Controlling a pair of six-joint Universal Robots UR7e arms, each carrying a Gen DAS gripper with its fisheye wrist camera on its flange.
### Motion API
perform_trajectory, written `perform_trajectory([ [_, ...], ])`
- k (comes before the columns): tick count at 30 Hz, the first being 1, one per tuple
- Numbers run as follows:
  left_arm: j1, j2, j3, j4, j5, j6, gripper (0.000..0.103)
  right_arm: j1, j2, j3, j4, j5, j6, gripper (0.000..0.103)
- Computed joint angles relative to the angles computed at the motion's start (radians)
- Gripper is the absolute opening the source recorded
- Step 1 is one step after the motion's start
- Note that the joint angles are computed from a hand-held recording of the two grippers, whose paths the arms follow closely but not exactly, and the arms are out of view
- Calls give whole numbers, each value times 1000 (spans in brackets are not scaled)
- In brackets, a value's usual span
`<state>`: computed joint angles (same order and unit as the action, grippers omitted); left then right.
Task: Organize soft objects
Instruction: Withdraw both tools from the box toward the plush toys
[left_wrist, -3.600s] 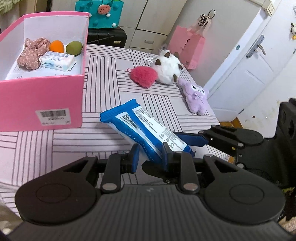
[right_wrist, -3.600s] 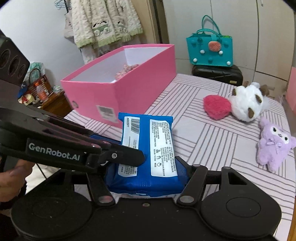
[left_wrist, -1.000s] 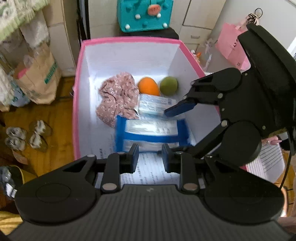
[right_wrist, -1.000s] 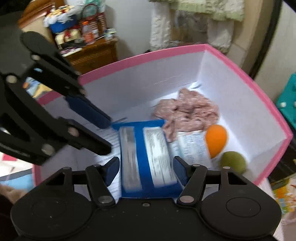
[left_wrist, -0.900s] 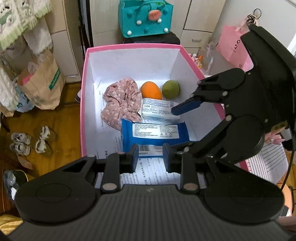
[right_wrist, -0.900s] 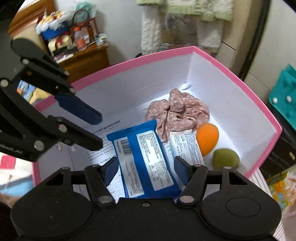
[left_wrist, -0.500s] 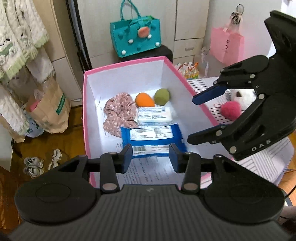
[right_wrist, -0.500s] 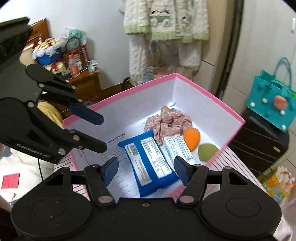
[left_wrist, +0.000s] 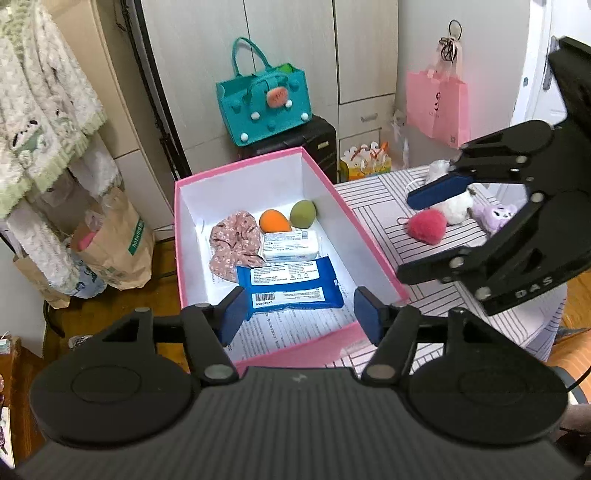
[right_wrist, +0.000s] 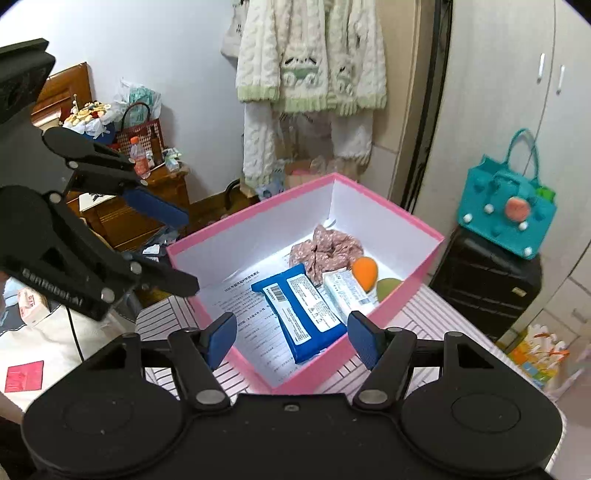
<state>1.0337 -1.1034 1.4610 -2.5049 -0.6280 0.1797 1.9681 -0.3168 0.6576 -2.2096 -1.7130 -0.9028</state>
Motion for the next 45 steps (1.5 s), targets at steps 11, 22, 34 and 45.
perform_trajectory([
  [11, -66, -94, 168, -88, -41, -26, 73, -3, -240, 412, -293, 20, -98, 72],
  [22, -90, -86, 312, -267, -138, 19, 79, -43, -385, 702, -455, 29, -146, 75],
  [34, -48, -8, 315, -250, -249, 5, 83, -129, -447, 821, -501, 46, -74, 76],
  [45, 12, 115, 240, -432, -338, 51, 83, -232, -430, 849, -627, 94, -75, 78],
])
